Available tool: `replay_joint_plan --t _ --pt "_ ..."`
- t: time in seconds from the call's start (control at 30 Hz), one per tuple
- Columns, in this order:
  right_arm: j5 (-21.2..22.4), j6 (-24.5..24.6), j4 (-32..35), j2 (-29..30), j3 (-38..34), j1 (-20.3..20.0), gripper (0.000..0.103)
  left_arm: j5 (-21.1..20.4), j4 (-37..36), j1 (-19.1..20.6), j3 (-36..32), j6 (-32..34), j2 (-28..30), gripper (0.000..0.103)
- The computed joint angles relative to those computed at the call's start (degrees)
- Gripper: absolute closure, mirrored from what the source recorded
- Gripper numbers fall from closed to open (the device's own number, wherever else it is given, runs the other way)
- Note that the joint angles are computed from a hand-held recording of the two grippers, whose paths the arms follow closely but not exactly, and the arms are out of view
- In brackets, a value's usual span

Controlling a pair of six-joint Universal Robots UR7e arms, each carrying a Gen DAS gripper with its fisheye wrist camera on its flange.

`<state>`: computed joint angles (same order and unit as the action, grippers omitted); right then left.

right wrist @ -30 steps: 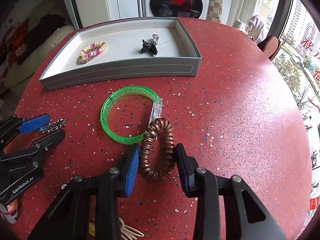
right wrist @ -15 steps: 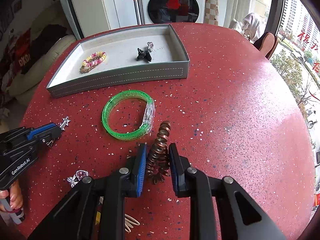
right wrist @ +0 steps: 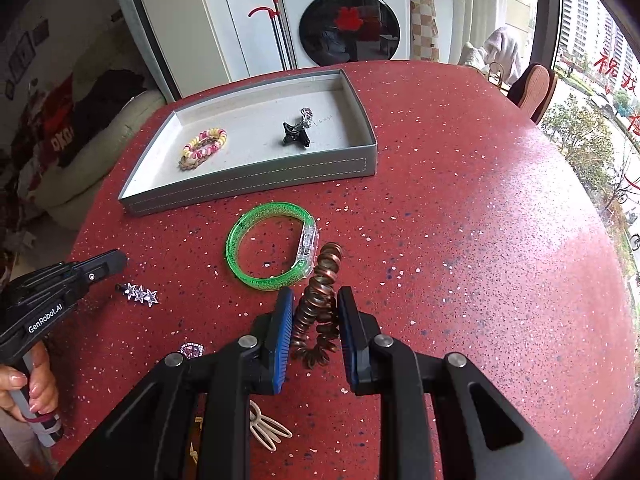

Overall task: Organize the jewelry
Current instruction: 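Carry both items into the tray, left onto the beaded bracelet, right beside it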

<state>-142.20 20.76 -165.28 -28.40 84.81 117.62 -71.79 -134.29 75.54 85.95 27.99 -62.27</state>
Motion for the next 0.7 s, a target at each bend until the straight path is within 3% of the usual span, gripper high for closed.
replay_joint_plan --t 0.13,0.33,0.37,0.4,0.47,0.7 --pt "0.52 -0.25 -0.05 0.14 -0.21 0.15 0.078 2.93 -5.48 -0.74 3.49 4.18 -1.36 0.086" --pt "1.65 -0.38 -0.69 0.15 0.16 0.2 0.078 2.96 -9.06 -0.47 6.02 10.32 -3.06 0.085" --pt "1.77 -0.5 -0.83 0.19 0.14 0.23 0.078 3.34 -9.98 -0.45 6.49 12.38 -3.13 0.072" --pt "1.85 -0.58 -0.92 0.23 0.1 0.27 0.078 3.85 -10.17 -0.47 6.72 14.3 -3.17 0.002" --pt "2.05 -0.66 -1.2 0.31 0.1 0.35 0.078 3.91 -12.81 -0.27 7.67 18.28 -3.17 0.0" --pt "3.3 -0.66 -1.19 0.72 -0.16 0.51 0.078 3.28 -11.14 0.19 5.66 30.92 -0.56 0.0"
